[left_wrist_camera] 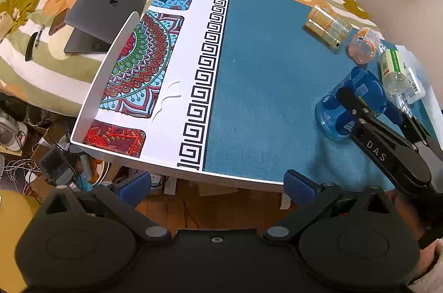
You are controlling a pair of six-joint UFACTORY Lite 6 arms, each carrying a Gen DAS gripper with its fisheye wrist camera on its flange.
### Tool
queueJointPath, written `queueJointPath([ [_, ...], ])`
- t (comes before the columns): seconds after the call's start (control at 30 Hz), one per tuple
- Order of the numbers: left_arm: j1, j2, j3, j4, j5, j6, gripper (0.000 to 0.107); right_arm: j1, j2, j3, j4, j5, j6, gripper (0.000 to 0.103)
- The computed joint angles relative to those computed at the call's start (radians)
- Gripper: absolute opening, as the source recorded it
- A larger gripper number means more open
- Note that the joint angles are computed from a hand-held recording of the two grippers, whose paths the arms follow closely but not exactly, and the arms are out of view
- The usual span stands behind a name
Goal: Flip cup upright
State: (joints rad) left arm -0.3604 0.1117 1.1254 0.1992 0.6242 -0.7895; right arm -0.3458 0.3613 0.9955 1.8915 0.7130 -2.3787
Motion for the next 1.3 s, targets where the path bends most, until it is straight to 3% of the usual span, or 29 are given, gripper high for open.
queueJointPath([
  [0.07, -0.005, 0.001, 0.003, 0.008, 0.003, -0.011, 0.103, 0.005, -0.004, -0.004, 0.009, -0.009, 0.007, 0.099],
  [0.1, -0.009, 0.003, 0.006, 0.015, 0.006, -0.020, 0.103, 0.007, -0.008, -0.009, 0.025, -0.013, 0.004, 0.103],
  [0.27, -0.028, 0.014, 0.039, 0.027, 0.030, -0.050, 0.103, 0.000, -0.012, 0.012, -0.035, -0.032, 0.077, 0.103],
  [0.47, -0.082, 0.039, 0.156, 0.077, 0.097, -0.091, 0.103, -0.041, -0.055, 0.123, -0.395, -0.072, 0.454, 0.103],
  [0.7, -0.174, 0.088, 0.361, 0.208, 0.211, -0.168, 0.103, -0.134, -0.106, 0.392, -0.924, 0.064, 1.003, 0.103],
  [0.87, -0.230, 0.125, 0.459, 0.294, 0.269, -0.211, 0.103, -0.173, -0.066, 0.637, -1.201, 0.189, 1.235, 0.103],
  [1.07, -0.290, 0.143, 0.484, 0.364, 0.299, -0.269, 0.103, -0.218, -0.021, 0.779, -1.320, 0.276, 1.322, 0.103],
  [1.3, -0.341, 0.153, 0.466, 0.411, 0.308, -0.322, 0.103, -0.258, -0.015, 0.759, -1.371, 0.321, 1.355, 0.103],
])
